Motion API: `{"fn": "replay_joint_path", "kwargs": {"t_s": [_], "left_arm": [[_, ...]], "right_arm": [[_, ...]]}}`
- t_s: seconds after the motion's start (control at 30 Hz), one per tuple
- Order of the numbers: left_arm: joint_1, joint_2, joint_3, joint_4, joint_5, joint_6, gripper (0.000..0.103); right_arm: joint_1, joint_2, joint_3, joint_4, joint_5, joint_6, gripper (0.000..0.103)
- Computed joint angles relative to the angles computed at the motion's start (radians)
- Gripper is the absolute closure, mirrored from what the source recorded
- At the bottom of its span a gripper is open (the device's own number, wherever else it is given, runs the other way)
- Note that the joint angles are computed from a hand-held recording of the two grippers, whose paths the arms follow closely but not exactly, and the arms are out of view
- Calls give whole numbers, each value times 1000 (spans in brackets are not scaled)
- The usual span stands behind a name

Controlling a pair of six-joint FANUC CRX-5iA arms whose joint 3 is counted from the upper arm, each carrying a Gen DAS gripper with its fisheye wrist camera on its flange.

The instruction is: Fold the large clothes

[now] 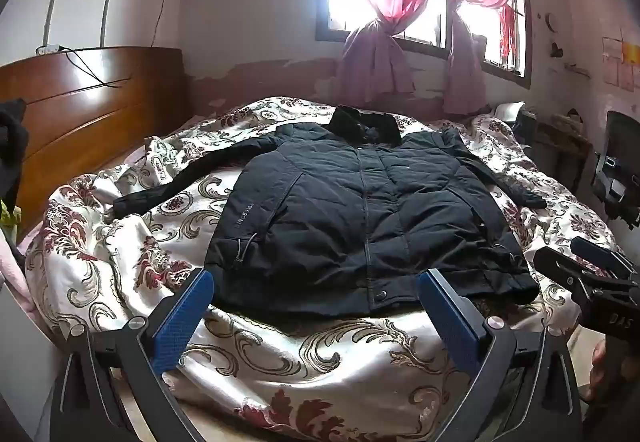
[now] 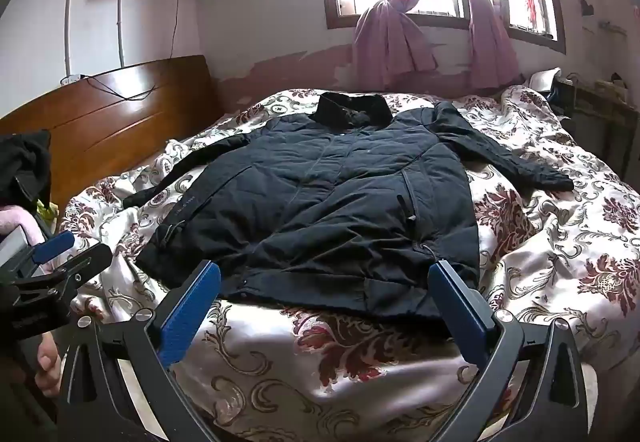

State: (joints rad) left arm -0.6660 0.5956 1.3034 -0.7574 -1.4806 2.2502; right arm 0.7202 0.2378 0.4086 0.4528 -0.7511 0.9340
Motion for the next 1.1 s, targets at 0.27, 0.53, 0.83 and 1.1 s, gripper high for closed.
{"fn": "replay_joint_path", "kwargs": {"t_s": [0.27, 0.53, 0.83, 1.1], "left_arm": [[0, -3, -3, 1, 5, 10, 0], [5, -6, -10, 6, 9, 11, 0], [4, -7, -13, 3, 10, 17, 0], [4, -9, -16, 3, 12, 19, 0]], "right_arm": [[-2, -3, -5, -3, 5, 0, 1], [-2, -6, -7, -5, 8, 1, 1], [-3, -8, -8, -7, 9, 2, 1], [-3, -10, -11, -6, 12, 0, 1]]}}
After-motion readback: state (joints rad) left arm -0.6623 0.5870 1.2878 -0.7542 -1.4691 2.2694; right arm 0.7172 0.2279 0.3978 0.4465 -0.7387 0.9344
